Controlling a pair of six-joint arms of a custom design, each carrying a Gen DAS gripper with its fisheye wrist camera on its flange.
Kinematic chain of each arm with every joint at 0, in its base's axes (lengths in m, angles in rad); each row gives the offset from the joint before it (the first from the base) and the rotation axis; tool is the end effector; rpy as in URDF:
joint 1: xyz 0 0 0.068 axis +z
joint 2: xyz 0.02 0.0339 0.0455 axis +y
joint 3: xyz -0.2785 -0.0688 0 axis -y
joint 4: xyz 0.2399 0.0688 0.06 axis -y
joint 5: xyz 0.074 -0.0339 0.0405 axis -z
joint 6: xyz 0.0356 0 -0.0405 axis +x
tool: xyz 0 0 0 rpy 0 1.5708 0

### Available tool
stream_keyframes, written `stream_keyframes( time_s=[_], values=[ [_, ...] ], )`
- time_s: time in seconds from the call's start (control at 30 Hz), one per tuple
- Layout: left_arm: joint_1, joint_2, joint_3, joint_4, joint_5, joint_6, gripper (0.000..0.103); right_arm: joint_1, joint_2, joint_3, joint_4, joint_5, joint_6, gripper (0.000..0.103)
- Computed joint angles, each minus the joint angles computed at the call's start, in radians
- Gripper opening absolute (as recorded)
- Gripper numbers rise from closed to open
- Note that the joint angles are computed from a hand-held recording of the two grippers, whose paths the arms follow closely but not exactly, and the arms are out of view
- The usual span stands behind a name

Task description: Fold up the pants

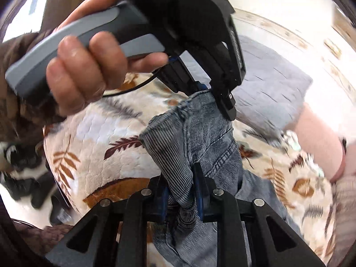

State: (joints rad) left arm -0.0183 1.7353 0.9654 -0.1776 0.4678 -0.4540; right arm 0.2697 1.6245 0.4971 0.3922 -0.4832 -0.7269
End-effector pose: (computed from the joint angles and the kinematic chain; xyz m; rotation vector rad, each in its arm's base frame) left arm 0.3410 -0.0223 0.1784 -0.3581 2.5183 -0.7787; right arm 0.2562 0.0880 0.1299 -1.2691 1.8265 0.3082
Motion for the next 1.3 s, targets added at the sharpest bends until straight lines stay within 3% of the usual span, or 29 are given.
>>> stream_keyframes(
  time_s=[0.13, 0.27, 0.43, 0.5, 0.6, 0.67, 0.7, 0.77, 0.83, 0.9, 0.97, 1.1, 1.3],
  values=[
    [-0.139, 0.085, 0.157, -0.058, -0.069, -0.021, 0.014, -0.180, -0.023, 0.076, -0.182, -0.133, 0.004, 0.015],
    [-0.270, 0.286, 0.414, -0.166, -0.122, -0.042, 0.015, -0.356, 0.075, 0.229, -0.385, -0.228, -0.014, 0.015],
    [-0.375, 0.566, 0.748, -0.350, -0.183, -0.062, 0.016, -0.526, 0.352, 0.512, -0.690, -0.276, -0.033, 0.015],
    [-0.402, 0.678, 0.885, -0.446, -0.205, -0.081, 0.016, -0.564, 0.478, 0.637, -0.816, -0.273, -0.034, 0.020],
    [-0.418, 0.738, 0.952, -0.500, -0.215, -0.110, 0.016, -0.615, 0.643, 0.822, -1.015, -0.294, -0.041, 0.023],
    [-0.414, 0.707, 0.925, -0.490, -0.203, -0.108, 0.016, -0.648, 0.699, 0.905, -1.129, -0.332, -0.092, 0.024],
    [-0.404, 0.666, 0.889, -0.479, -0.183, -0.093, 0.016, -0.664, 0.710, 0.929, -1.169, -0.347, -0.127, 0.030],
    [-0.393, 0.612, 0.852, -0.473, -0.186, -0.059, 0.027, -0.695, 0.721, 0.963, -1.225, -0.365, -0.182, 0.040],
    [-0.375, 0.515, 0.773, -0.446, -0.236, 0.000, 0.065, -0.732, 0.756, 1.023, -1.303, -0.392, -0.218, 0.050],
    [-0.357, 0.473, 0.747, -0.442, -0.271, 0.051, 0.074, -0.761, 0.803, 1.094, -1.376, -0.419, -0.223, 0.055],
    [-0.335, 0.493, 0.788, -0.495, -0.258, 0.095, 0.074, -0.777, 0.852, 1.164, -1.445, -0.437, -0.217, 0.056],
    [-0.342, 0.637, 0.998, -0.673, -0.269, 0.189, 0.074, -0.771, 0.942, 1.286, -1.554, -0.456, -0.200, 0.056],
    [-0.380, 0.832, 1.366, -0.890, -0.292, 0.344, 0.074, -0.729, 0.899, 1.208, -1.507, -0.436, -0.226, 0.058]
  ],
)
